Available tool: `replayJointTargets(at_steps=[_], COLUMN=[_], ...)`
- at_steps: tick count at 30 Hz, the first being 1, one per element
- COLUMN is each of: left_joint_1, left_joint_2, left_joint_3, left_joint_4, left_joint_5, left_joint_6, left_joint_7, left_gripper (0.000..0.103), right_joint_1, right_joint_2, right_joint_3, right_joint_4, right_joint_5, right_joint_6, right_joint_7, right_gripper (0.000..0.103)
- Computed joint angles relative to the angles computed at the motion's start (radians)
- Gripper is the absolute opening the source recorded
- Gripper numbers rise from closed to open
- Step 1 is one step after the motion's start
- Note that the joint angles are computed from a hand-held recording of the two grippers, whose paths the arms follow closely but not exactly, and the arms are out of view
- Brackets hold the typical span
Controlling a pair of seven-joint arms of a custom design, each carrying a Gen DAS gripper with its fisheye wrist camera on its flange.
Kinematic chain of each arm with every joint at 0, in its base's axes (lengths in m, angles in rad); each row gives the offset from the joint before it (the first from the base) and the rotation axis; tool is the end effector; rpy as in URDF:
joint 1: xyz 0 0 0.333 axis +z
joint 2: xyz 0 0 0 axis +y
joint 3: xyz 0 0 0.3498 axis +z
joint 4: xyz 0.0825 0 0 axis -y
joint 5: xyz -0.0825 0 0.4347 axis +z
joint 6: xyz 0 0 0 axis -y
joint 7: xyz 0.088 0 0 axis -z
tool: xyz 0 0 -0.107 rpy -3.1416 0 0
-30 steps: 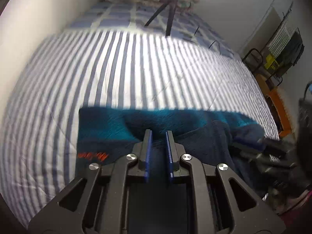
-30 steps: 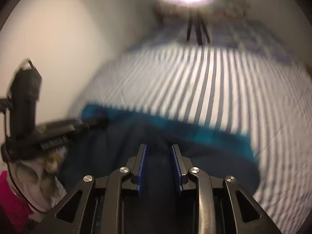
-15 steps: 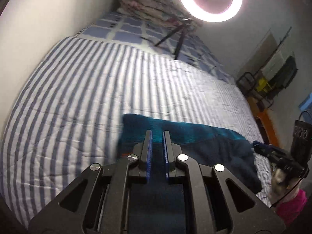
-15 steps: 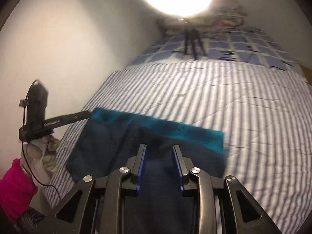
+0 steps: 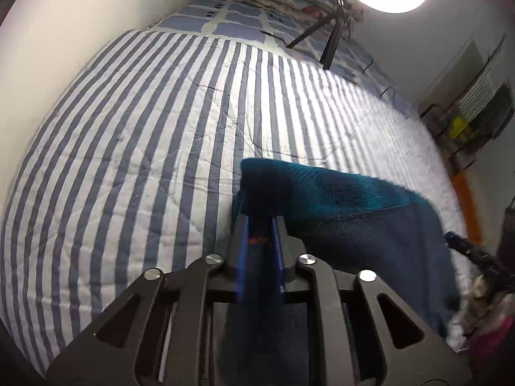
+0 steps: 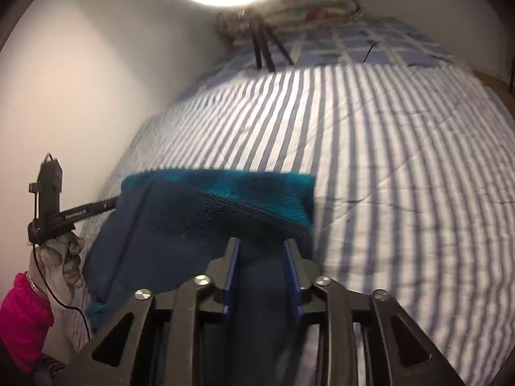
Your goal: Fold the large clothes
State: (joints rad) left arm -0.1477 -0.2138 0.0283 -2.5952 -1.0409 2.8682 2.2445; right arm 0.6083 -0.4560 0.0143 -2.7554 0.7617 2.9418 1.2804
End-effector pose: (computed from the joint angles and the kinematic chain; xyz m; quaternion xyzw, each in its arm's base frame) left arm 0.4759 -0.0087 0.3614 -0.7194 0.6146 -0.3180 0.0606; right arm 0.3689 0.2094 0.4094 -0.7299 0.5895 -0.0226 0.3452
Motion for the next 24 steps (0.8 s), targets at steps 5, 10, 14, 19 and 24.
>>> replayJointTargets(at_steps=[5,10,14,19,24], left_joint_1=[0.050,0.130,0.182,0.238,0.268], left_joint_2=[-0.095,-0.055,0.008,0.046,0.067], left_joint_3=[0.116,0.164,0.142,0.088,0.015], left_joint_4=[-0.048,-0.052,-0.026,-0.018,-0.009], left_joint_5=[-0.179,-0.278,-0.272,-0.305,-0.320], left_joint_6=[-0.277,-0.514,-0.614,-0.642,-0.615], left_joint_7=[0.083,0.102,0.106,0.125,0.153], left_gripper=[0.071,0.071,0.071,0.071,0.071], right_joint_1=[0.083,0.071,0.058,0.045,0.033], right_joint_2=[-0.158,-0.172,-0.118,-0.052,0.033], right_joint_3=[-0.164,-0.216,-0.208,-0.205,-0.192], right_joint_4=[-0.084,-0.106,-0.086,-0.063,-0.028], right_joint_5=[0.144,0.280,0.359,0.492,0.667], right_joint_6=[-0.082,-0.183,-0.238,-0.296,-0.352], right_joint_7=[-0.108,-0.211,-0.277,-0.374,-0.489], right_gripper=[0.068,0.075,0.075,0.075,0.075])
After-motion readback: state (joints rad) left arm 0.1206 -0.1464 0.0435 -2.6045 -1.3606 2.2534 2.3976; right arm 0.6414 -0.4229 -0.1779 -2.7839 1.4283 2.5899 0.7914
